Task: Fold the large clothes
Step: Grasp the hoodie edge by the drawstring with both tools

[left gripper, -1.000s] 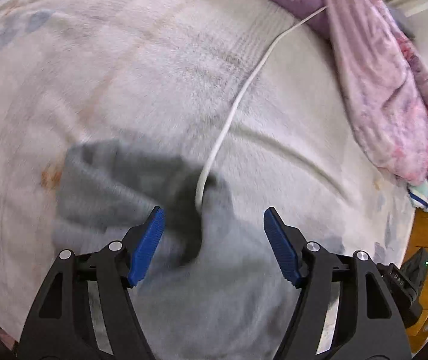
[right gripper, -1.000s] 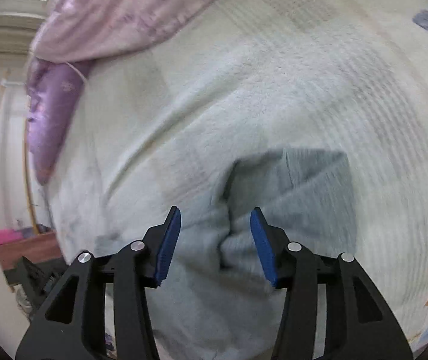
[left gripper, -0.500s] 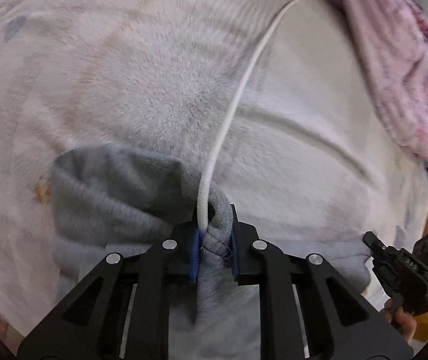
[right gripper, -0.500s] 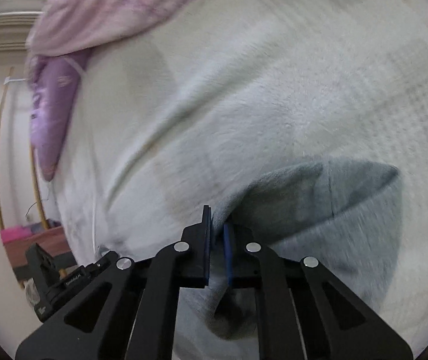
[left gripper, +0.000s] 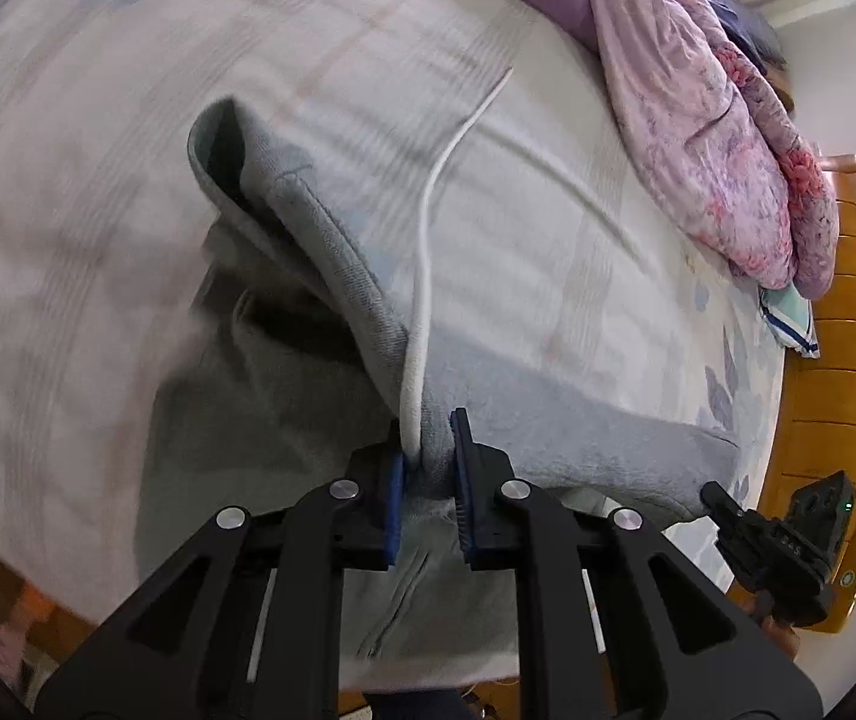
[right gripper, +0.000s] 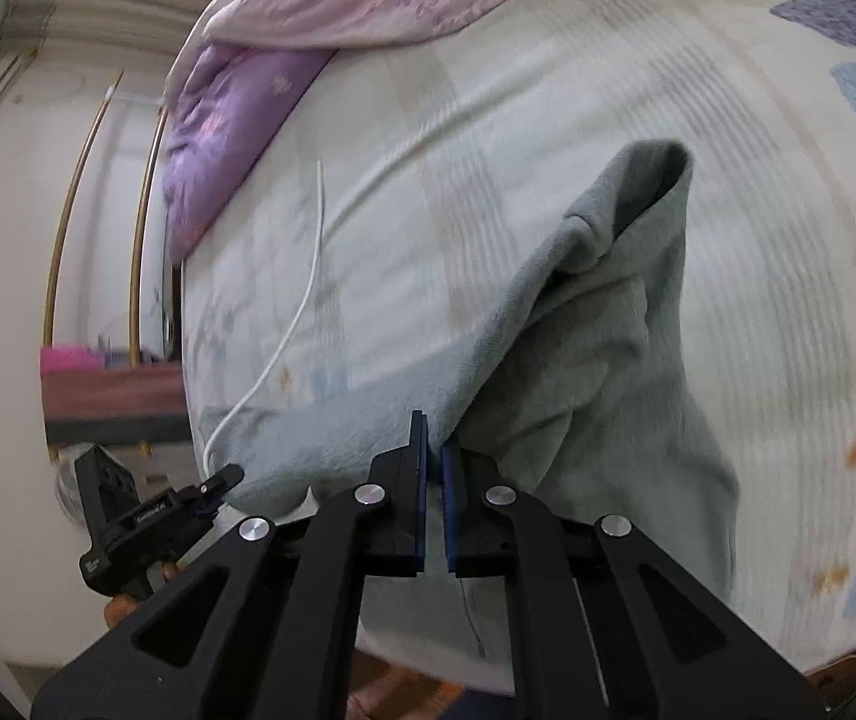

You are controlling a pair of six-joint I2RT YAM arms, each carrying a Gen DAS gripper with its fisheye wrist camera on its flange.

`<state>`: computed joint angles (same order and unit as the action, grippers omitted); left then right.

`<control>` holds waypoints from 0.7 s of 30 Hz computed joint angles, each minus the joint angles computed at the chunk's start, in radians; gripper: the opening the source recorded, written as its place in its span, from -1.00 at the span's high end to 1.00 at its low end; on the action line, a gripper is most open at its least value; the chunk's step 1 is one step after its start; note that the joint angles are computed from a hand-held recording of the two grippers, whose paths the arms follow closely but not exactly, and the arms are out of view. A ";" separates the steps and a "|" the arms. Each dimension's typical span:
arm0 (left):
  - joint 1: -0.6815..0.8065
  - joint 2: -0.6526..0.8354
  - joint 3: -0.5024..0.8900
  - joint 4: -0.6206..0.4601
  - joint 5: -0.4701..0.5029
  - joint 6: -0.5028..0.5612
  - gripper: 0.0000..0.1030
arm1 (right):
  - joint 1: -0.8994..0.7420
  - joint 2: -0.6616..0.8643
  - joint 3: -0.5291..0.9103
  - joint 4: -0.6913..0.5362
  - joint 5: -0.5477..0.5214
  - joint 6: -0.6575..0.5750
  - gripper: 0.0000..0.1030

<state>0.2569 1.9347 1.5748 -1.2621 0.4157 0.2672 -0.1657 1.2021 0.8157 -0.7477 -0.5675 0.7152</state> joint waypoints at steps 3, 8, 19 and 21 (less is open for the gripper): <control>0.077 -0.081 -0.136 -0.004 -0.033 0.068 0.74 | 0.089 -0.118 -0.023 -0.086 0.046 0.032 0.93; 0.182 -0.176 -0.365 0.030 -0.099 0.182 0.75 | 0.337 -0.339 -0.143 -0.145 0.203 0.307 0.93; 0.367 -0.148 -0.587 0.154 -0.264 0.399 0.76 | 1.173 -0.525 -0.397 -0.094 0.578 1.190 0.93; 0.374 -0.138 -0.611 0.196 -0.296 0.407 0.76 | 1.204 -0.485 -0.416 -0.057 0.588 1.225 0.93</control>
